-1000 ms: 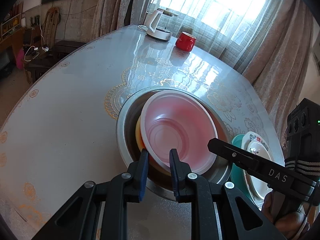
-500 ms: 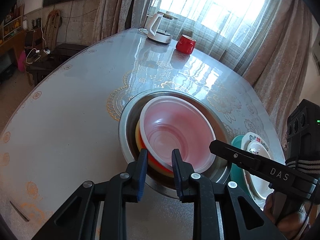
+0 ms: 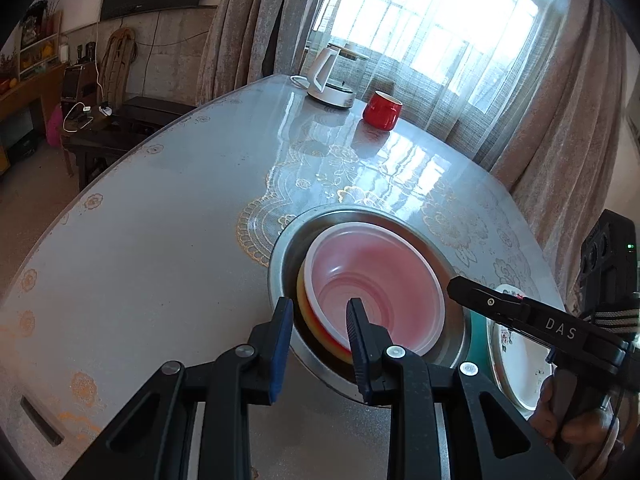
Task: Organize plates and bowls
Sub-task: 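Open the right gripper and regrip the steel bowl rim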
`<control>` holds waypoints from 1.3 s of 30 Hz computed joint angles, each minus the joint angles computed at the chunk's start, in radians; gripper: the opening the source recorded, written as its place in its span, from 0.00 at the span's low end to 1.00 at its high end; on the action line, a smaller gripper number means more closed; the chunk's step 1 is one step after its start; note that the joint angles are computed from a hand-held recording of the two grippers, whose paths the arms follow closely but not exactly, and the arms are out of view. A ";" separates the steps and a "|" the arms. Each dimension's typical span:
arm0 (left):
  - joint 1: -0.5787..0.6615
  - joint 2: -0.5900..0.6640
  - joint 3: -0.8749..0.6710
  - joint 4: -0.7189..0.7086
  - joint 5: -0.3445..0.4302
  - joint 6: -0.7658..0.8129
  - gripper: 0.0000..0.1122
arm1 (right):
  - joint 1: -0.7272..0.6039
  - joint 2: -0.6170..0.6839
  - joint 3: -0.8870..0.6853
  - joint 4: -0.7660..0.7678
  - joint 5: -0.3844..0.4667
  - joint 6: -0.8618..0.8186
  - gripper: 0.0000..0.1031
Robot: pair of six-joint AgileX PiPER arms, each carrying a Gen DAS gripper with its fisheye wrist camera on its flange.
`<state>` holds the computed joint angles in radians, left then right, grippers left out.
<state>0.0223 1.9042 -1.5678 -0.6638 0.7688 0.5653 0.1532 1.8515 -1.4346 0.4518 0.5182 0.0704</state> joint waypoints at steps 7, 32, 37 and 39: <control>0.007 0.021 -0.009 0.058 -0.037 -0.048 0.25 | 0.029 0.076 -0.131 -0.187 0.059 0.111 0.23; -0.007 0.056 -0.014 0.093 -0.087 -0.066 0.37 | 0.029 0.019 -0.038 -0.248 -0.038 0.193 0.23; 0.012 0.060 -0.031 0.085 -0.082 -0.071 0.42 | 0.016 0.010 -0.023 -0.268 -0.050 0.236 0.23; 0.022 0.064 -0.038 0.060 -0.072 -0.054 0.42 | 0.006 0.010 -0.021 -0.256 -0.050 0.232 0.23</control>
<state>0.0439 1.9679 -1.6059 -0.6039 0.6965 0.5114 0.1593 1.8620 -1.4558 0.1960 0.4681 0.3028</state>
